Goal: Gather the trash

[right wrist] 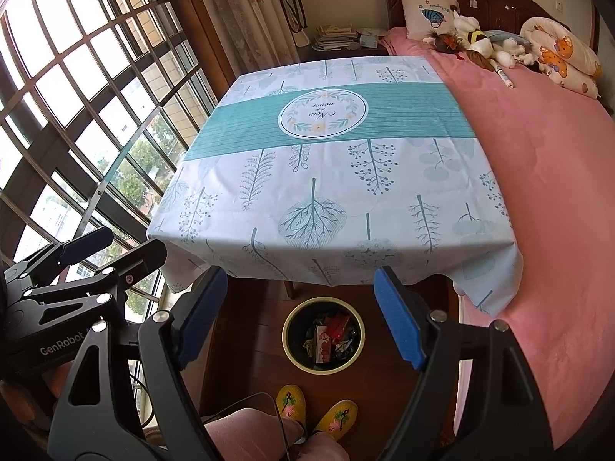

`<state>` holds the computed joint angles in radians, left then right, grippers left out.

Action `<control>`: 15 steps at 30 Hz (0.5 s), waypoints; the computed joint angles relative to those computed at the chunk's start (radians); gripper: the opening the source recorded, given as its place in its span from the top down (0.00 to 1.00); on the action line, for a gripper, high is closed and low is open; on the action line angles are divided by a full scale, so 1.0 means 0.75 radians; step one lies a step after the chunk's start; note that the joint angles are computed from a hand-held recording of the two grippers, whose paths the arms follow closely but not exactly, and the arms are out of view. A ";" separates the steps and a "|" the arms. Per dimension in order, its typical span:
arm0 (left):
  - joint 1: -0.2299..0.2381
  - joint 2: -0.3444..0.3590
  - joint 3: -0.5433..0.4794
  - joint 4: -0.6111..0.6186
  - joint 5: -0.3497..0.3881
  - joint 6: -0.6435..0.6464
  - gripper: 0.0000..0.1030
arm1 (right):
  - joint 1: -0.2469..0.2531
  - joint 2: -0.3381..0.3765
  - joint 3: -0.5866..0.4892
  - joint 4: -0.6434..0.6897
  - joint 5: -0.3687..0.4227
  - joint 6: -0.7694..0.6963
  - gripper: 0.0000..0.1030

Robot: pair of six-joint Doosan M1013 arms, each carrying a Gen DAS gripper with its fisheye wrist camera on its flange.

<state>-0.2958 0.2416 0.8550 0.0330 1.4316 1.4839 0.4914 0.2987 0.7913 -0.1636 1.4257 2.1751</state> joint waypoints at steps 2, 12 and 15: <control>0.000 -0.003 0.008 0.002 0.003 -0.008 0.19 | -0.001 0.000 0.001 0.004 -0.001 -0.004 0.25; -0.014 -0.009 0.024 0.027 0.019 -0.031 0.19 | -0.009 -0.008 0.012 0.034 -0.005 -0.047 0.25; -0.016 -0.012 0.031 0.034 0.018 -0.031 0.19 | -0.010 -0.009 0.015 0.038 -0.005 -0.054 0.25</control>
<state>-0.3078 0.2329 0.8784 0.0587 1.4448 1.4605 0.4837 0.2919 0.8027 -0.1352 1.4218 2.1346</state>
